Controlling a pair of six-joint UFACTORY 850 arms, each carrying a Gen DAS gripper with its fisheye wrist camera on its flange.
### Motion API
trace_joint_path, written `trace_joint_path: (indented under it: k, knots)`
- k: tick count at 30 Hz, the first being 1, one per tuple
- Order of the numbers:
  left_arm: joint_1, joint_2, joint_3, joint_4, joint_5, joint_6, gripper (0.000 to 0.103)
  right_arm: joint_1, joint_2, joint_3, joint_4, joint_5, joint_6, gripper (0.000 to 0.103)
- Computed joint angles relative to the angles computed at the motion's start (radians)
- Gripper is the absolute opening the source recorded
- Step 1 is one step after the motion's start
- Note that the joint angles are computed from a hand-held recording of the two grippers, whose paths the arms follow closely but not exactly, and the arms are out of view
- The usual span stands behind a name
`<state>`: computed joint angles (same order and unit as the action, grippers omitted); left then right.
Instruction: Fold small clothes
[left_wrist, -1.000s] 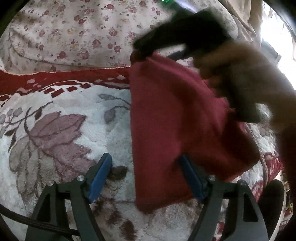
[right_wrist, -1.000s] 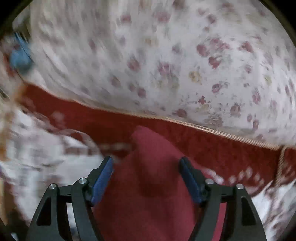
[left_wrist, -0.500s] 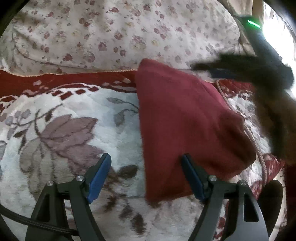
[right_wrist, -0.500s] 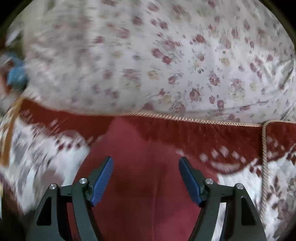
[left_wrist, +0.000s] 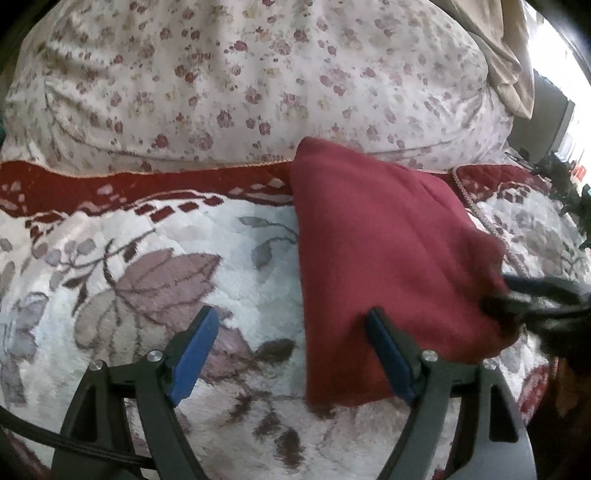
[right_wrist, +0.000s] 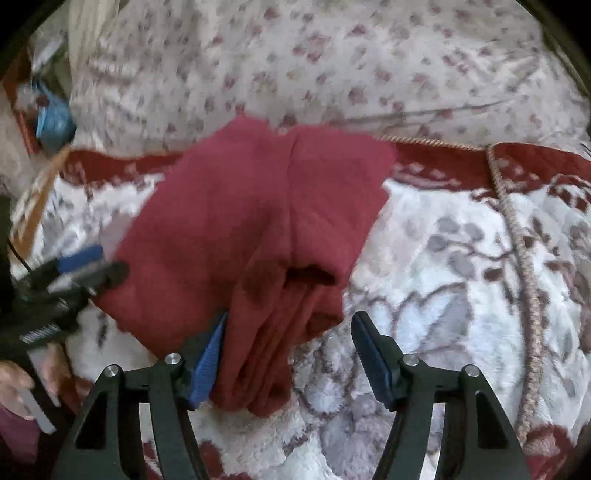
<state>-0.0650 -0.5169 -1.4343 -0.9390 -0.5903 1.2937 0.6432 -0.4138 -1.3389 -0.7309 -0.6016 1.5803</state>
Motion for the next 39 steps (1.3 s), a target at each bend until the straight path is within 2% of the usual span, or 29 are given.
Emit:
trace_joint_path:
  k: [4, 7, 10, 13, 14, 16, 19, 22, 24, 26, 30, 36, 39]
  knots:
    - [-0.011, 0.006, 0.003, -0.007, 0.036, 0.008, 0.081, 0.016, 0.033, 0.007, -0.153, -0.028, 0.159, 0.078]
    - [-0.018, 0.006, 0.002, -0.013, 0.050, 0.016, 0.081, 0.005, 0.016, -0.028, -0.220, -0.066, 0.240, 0.082]
    - [-0.023, 0.002, -0.003, -0.007, 0.061, 0.016, 0.082, -0.014, -0.027, -0.082, -0.197, -0.088, 0.208, 0.082]
    - [-0.024, -0.007, -0.015, 0.006, 0.054, 0.001, 0.083, -0.036, -0.100, -0.139, -0.103, -0.177, 0.117, 0.082]
    - [-0.023, -0.009, -0.018, 0.003, 0.052, 0.003, 0.083, -0.039, -0.104, -0.133, -0.091, -0.167, 0.113, 0.082]
    - [-0.023, -0.016, -0.023, -0.005, 0.054, 0.009, 0.086, -0.047, -0.079, -0.058, -0.153, -0.061, 0.227, 0.084]
    - [-0.023, -0.029, -0.042, 0.018, 0.032, -0.022, 0.087, -0.062, -0.033, 0.027, -0.265, 0.056, 0.382, 0.087]
    - [-0.024, -0.047, -0.067, 0.023, -0.006, -0.022, 0.089, -0.083, -0.001, 0.094, -0.424, 0.178, 0.551, 0.095]
    - [-0.026, -0.062, -0.088, 0.024, -0.042, -0.016, 0.090, -0.093, -0.003, 0.111, -0.497, 0.230, 0.636, 0.097]
    - [-0.028, -0.092, -0.130, 0.042, -0.108, -0.052, 0.091, -0.105, -0.003, 0.134, -0.659, 0.288, 0.815, 0.099]
    - [-0.036, -0.182, -0.257, 0.104, -0.270, -0.163, 0.092, -0.116, -0.015, 0.127, -0.791, 0.309, 0.906, 0.101]
    - [-0.045, -0.289, -0.406, 0.140, -0.418, -0.240, 0.097, -0.148, -0.034, 0.127, -1.096, 0.361, 1.205, 0.103]
    - [-0.040, -0.339, -0.470, 0.134, -0.482, -0.305, 0.098, -0.148, -0.038, 0.125, -1.148, 0.357, 1.259, 0.103]
